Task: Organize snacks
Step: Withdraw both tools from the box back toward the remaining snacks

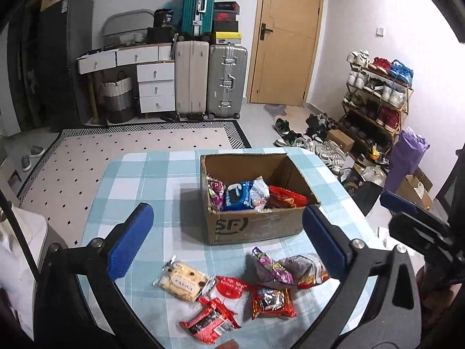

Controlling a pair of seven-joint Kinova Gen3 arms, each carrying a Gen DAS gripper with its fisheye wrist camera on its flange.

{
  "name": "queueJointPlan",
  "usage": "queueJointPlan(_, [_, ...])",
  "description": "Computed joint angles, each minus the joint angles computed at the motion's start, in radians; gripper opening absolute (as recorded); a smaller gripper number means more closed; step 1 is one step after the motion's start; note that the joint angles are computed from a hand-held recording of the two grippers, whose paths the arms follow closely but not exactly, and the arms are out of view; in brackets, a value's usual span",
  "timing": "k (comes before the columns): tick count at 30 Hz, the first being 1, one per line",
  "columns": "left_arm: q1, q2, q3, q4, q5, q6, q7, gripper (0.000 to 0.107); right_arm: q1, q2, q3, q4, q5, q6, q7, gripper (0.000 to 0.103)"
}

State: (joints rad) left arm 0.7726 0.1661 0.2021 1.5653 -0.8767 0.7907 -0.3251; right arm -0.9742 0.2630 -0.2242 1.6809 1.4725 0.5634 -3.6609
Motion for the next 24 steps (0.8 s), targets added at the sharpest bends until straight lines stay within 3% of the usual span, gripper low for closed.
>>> queueJointPlan(9, [0.052, -0.016, 0.024, 0.125, -0.098, 0.012, 0.168, 0.102, -0.072, 0.006, -0.05, 0.063, 0.073, 0.127, -0.094, 0.098])
queueJointPlan(24, [0.033, 0.013, 0.026, 0.281, -0.135, -0.053, 0.37, 0.102, -0.097, 0.071, -0.059, 0.138, 0.093, 0.159, -0.246, 0.101])
